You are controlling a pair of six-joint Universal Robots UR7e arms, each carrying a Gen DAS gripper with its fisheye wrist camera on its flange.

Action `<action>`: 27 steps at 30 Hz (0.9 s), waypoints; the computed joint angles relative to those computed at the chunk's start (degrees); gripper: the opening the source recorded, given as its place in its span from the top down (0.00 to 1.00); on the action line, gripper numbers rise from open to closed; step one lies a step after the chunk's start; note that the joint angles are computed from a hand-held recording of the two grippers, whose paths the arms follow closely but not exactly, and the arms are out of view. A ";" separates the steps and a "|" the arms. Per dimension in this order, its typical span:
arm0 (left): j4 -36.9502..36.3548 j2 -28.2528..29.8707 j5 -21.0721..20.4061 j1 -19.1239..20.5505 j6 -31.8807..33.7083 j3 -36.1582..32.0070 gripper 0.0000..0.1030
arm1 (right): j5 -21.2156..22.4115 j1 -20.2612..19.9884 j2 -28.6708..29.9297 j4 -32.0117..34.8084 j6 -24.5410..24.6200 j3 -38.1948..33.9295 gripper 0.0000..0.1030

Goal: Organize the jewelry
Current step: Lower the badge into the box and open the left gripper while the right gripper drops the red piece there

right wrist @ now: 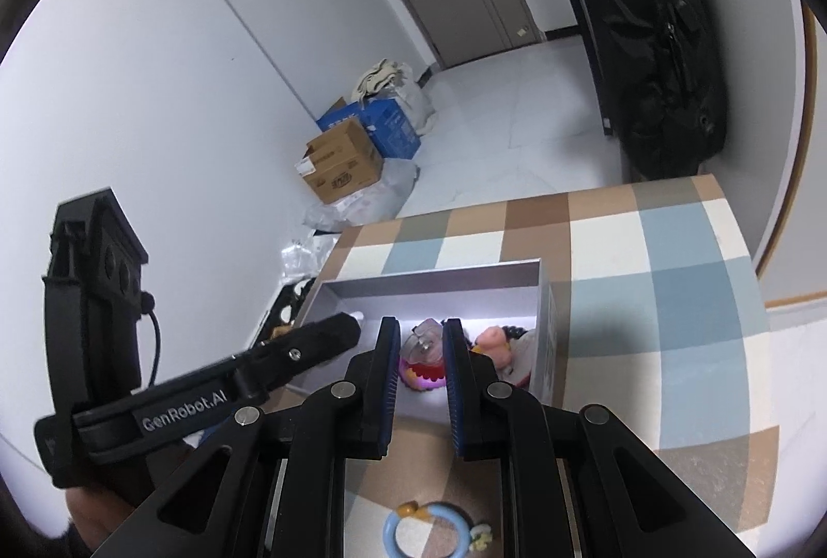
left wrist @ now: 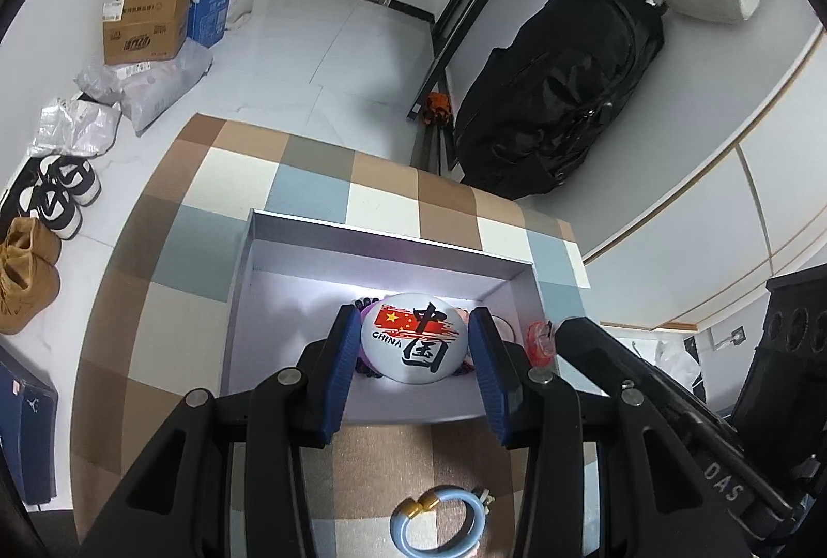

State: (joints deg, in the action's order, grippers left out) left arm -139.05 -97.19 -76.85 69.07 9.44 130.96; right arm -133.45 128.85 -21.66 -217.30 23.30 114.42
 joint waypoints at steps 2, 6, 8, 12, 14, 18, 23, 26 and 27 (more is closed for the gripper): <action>-0.21 0.50 0.57 -0.22 -0.11 0.04 0.64 | 0.87 -0.48 -0.18 -0.62 0.14 0.22 0.85; -0.70 1.32 0.86 -0.33 -0.29 -0.02 0.64 | 1.96 -1.23 -0.32 -0.91 0.61 0.41 0.85; -0.85 1.62 0.86 -0.37 -0.28 -0.13 0.64 | 2.56 -1.67 -0.41 -0.87 1.05 0.58 0.85; -1.57 2.30 -0.08 0.05 -1.01 -0.46 0.64 | 3.36 -2.51 -0.68 -0.63 2.31 1.06 0.82; -1.08 2.74 -1.54 0.60 -1.37 -1.09 0.63 | 2.51 -2.28 -0.85 -0.87 3.11 1.27 0.82; -0.65 2.46 -0.43 0.19 -2.65 -1.05 0.31 | 2.18 -1.78 -1.04 -3.36 2.54 1.86 0.70; -1.09 1.95 -0.35 -0.19 -2.29 -0.70 0.31 | 0.81 -1.28 -1.02 -7.89 3.32 3.00 0.48; -1.14 1.64 0.31 -0.57 -2.41 -0.38 0.31 | 0.49 -1.26 -1.22 -8.98 3.80 3.62 0.41; -1.20 1.63 0.51 -0.69 -2.42 -0.27 0.31 | 0.38 -1.30 -1.30 -8.99 4.03 3.76 0.36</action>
